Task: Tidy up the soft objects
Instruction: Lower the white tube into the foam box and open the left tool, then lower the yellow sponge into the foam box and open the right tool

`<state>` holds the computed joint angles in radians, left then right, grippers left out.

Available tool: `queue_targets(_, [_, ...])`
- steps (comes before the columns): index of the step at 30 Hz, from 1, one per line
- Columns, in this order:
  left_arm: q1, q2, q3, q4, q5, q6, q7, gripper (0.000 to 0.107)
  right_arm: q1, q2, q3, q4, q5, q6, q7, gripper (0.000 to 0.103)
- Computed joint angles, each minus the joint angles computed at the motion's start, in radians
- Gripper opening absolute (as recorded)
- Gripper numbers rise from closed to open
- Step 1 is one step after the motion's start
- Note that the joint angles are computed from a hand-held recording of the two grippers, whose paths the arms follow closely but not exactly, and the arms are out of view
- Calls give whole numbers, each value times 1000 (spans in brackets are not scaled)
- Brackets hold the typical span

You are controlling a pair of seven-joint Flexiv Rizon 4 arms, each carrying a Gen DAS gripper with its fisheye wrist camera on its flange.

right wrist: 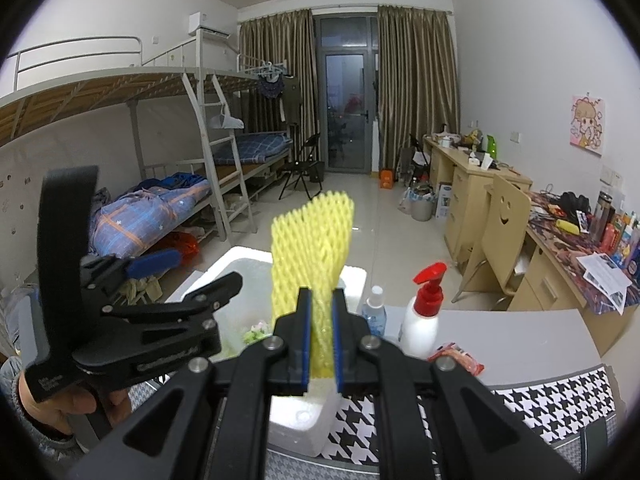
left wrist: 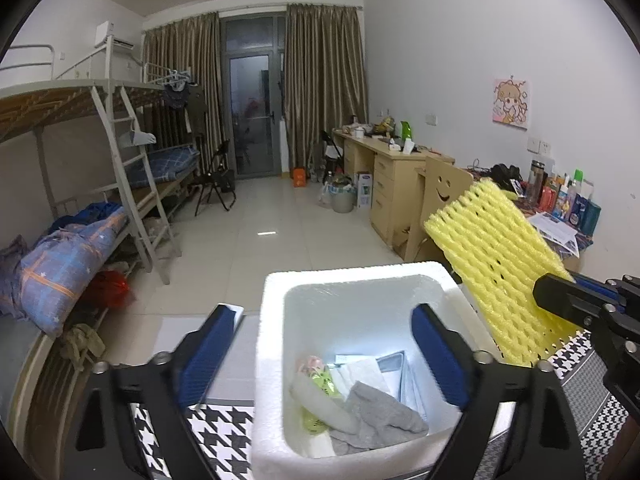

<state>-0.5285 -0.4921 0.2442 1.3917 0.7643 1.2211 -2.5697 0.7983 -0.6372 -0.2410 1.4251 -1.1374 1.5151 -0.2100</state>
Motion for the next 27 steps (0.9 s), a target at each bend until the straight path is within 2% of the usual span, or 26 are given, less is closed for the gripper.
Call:
queue_targets(2, [-13, 6, 14, 1, 21, -9, -22, 100, -4, -7, 11, -10, 11, -5, -15, 11])
queue_targets(7, [-37, 26, 24, 2, 87, -55, -70, 102, -9, -22, 30, -28, 53, -9, -66, 11])
queue_targets(15, [-19, 81, -7, 37, 179, -100, -164, 102, 6, -36, 28, -37, 129, -3, -144, 11])
queue_targets(21, [1, 118, -44, 64, 244, -146, -220, 102, -11, -62, 95, -74, 239, -28, -267, 11])
queue_targets(27, [22, 152, -79, 92, 298, -173, -271, 102, 9, -85, 92, -103, 327, -45, -340, 11])
